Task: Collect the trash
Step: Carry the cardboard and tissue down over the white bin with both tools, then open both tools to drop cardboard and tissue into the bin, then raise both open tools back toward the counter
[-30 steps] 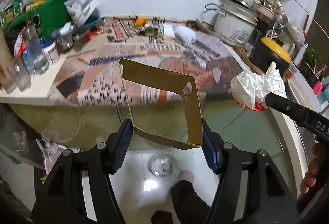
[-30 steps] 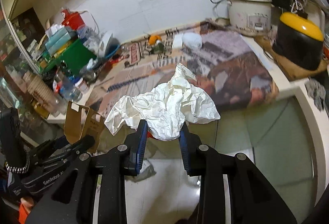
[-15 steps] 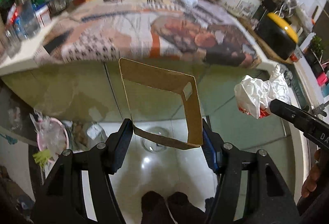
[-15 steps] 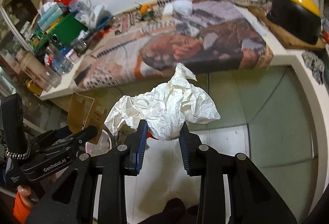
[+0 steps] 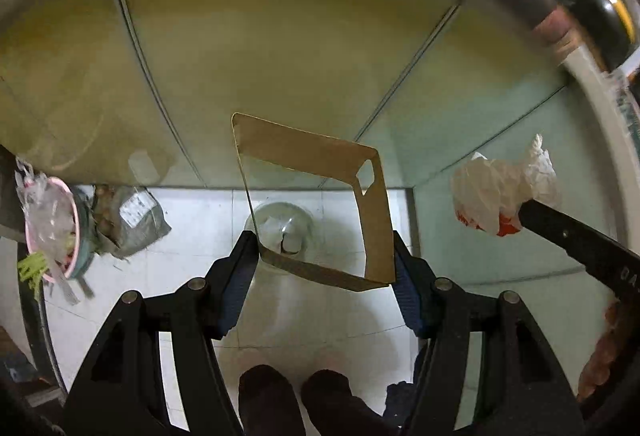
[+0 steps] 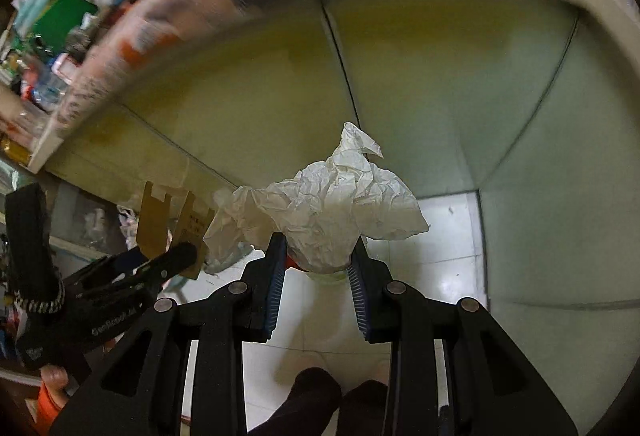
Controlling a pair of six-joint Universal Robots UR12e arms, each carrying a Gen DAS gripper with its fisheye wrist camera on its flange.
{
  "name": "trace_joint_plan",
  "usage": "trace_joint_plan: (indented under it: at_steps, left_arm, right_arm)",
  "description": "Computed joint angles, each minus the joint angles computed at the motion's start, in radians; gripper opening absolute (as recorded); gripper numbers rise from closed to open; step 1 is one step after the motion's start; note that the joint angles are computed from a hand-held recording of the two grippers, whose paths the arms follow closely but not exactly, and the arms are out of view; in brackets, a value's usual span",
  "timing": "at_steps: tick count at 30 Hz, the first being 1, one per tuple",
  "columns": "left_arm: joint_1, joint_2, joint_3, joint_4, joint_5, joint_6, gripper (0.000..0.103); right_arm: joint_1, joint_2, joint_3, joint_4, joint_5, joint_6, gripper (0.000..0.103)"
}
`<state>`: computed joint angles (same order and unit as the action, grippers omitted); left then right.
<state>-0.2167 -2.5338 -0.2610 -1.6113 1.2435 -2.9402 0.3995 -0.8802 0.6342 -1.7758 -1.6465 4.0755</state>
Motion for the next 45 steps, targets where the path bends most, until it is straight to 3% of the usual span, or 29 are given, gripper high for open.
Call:
trace_joint_plan:
  at_steps: [3,6,14,21,27,33,37,45]
  left_arm:
    - [0.003,0.033,-0.141,0.097,0.023,-0.023,0.063]
    - [0.010,0.030,-0.212,0.170,0.026,-0.050,0.063]
    - [0.021,0.005,-0.355,0.335,0.031,-0.067,0.063]
    - [0.025,-0.044,-0.393,0.394,-0.017,-0.033,0.063]
    - [0.015,-0.093,-0.358,0.388,-0.051,0.014,0.063]
    - [0.002,-0.126,-0.323,0.343,-0.042,0.064,0.064]
    - [-0.005,-0.119,-0.325,0.331,-0.024,0.076,0.064]
    - [0.003,-0.048,-0.323,0.295,-0.014,0.045,0.064]
  right_arm:
    - [-0.008,-0.001,0.076,-0.047,0.029,-0.004,0.028]
    - [-0.017,0.012,0.150,-0.130,0.078,-0.024,0.028]
    - [-0.013,0.097,0.199,-0.246,0.150,-0.089,0.031]
    - [-0.019,0.150,0.220,-0.303,0.229,-0.149,0.031]
    - [-0.024,0.138,0.262,-0.330,0.215,-0.178,0.043]
    - [-0.024,0.108,0.304,-0.336,0.167,-0.160,0.044]
    - [-0.026,0.095,0.323,-0.358,0.156,-0.160,0.044]
    - [-0.020,0.063,0.250,-0.273,0.143,-0.155,0.044]
